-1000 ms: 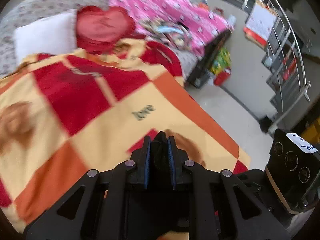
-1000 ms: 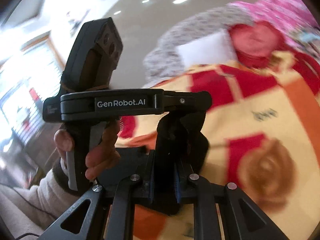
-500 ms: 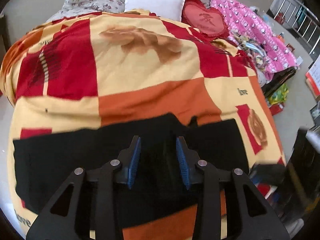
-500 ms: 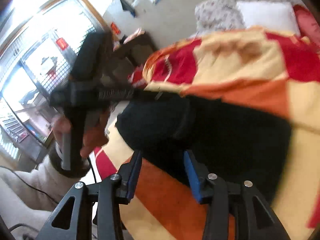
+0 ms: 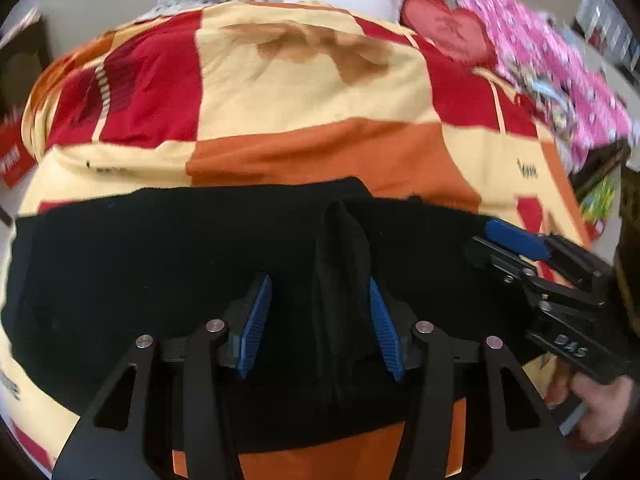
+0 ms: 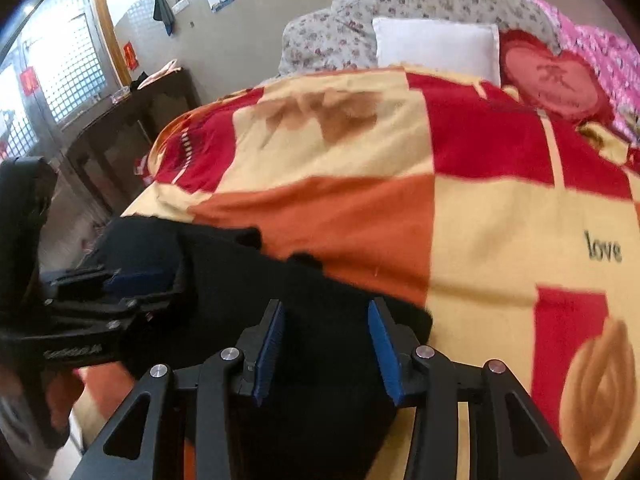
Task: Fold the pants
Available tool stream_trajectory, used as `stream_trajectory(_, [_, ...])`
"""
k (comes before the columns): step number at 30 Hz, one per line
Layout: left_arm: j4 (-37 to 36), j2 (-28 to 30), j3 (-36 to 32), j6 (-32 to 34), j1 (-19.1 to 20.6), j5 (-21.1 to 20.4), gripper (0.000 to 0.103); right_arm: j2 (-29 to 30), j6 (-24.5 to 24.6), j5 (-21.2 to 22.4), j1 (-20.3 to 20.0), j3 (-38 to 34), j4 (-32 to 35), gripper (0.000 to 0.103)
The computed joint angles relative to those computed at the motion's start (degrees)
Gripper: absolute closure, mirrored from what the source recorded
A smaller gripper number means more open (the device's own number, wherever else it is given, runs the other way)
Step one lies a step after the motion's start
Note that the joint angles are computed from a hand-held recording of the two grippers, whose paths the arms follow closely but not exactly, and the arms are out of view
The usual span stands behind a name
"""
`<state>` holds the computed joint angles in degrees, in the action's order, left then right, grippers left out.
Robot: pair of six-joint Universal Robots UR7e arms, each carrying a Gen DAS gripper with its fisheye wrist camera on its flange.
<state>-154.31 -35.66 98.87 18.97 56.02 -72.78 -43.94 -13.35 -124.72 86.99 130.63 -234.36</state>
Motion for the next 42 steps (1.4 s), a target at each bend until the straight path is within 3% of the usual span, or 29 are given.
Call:
stream_trajectory(3, [1.2,-0.4,-0.4,-1.5,0.2,-0.3,0.053,-1.7,1.7,-0.9,1.0,0.5,2.5,0.061])
stream_trajectory(11, [-2.6,-2.4,4.0,-1.5,-0.5,1.7,0.052,-0.6,1.1,-2.5,6.3,4.4,-0.1,0.061])
stream_trajectory(17, [-6.3,-2.6,5.8,-1.2,-0.4,1.5,0.052,3.3,1.5,-4.4,6.2,4.1,-0.5,0.06])
stream_trajectory(21, [-4.8,-4.4,6.5,-1.6,-0.2,1.6,0.052,1.3,2.8,-4.8,7.8,3.7,2.8,0.061])
stream_trajectory(27, [-8.3,-7.8,8.9,-0.5,0.4,4.6,0.052,0.9,1.0,-5.1,9.8,-0.5,5.8,0.061])
stream_trajectory(32, [-11.1,-9.6,9.5,-0.7,1.8,7.1,0.052,2.2,0.5,-4.2,9.2,-6.1,13.0,0.061])
stream_trajectory(42, [-13.5,-7.4,7.0,-1.5,3.4,12.1,0.052,5.5,-0.5,-4.4,8.2,-12.6,18.5,0.056])
